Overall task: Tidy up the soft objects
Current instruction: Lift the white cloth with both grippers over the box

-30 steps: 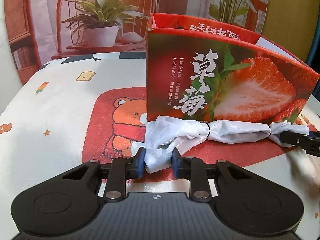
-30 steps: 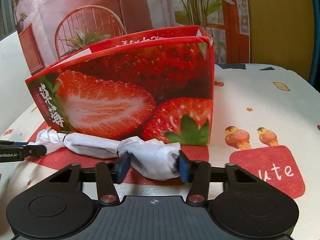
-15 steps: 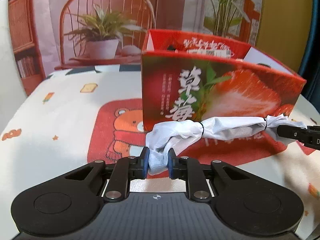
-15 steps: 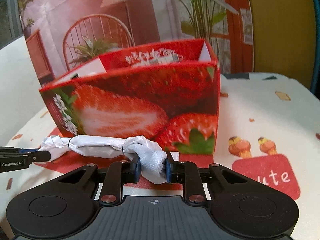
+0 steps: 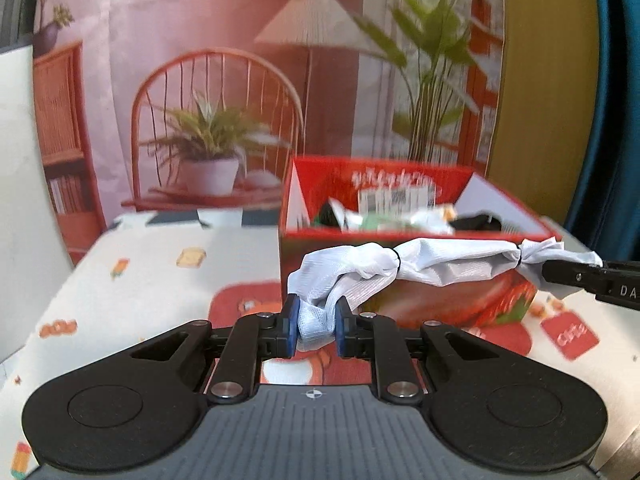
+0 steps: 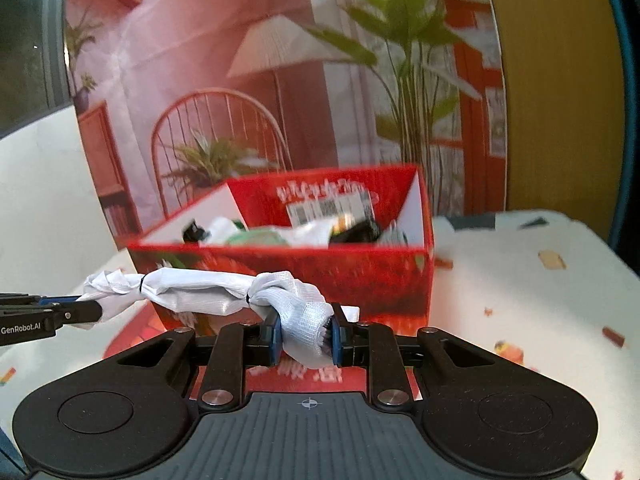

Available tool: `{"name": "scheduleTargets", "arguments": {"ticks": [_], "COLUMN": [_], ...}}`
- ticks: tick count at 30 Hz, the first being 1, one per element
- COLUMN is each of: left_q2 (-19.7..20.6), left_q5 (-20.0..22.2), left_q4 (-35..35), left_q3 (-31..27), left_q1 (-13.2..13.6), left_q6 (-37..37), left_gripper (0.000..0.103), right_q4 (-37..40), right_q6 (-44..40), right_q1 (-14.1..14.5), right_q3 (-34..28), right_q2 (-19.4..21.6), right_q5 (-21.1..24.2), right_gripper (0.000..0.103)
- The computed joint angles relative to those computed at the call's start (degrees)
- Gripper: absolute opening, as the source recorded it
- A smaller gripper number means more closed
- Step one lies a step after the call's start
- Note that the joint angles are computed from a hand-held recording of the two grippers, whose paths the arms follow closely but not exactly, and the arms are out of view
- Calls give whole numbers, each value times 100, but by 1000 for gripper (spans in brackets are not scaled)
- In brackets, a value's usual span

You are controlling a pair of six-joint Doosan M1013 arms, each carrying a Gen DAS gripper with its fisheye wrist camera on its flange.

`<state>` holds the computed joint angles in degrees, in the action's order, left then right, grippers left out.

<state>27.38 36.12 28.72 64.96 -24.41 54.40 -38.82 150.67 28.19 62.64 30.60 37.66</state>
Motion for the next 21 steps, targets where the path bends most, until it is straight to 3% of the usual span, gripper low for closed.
{"name": "scheduleTargets", "arguments": {"ticks": [10,21], "left_q2": [82,816], "left_q5": [-190,424], "left_q4": [341,-314], "left_q3": [-423,-1685], "left_q1": [-31,76], "left_q6": [-126,603], "left_gripper": [19,19], "right_q4": [-191,229], "right_q6": [-309,-968], "right_q1": [-82,-321], "right_q3": [-446,-1278], "right_q2": [64,547], "right_q5": [-116,57], "right_gripper": [21,21]}}
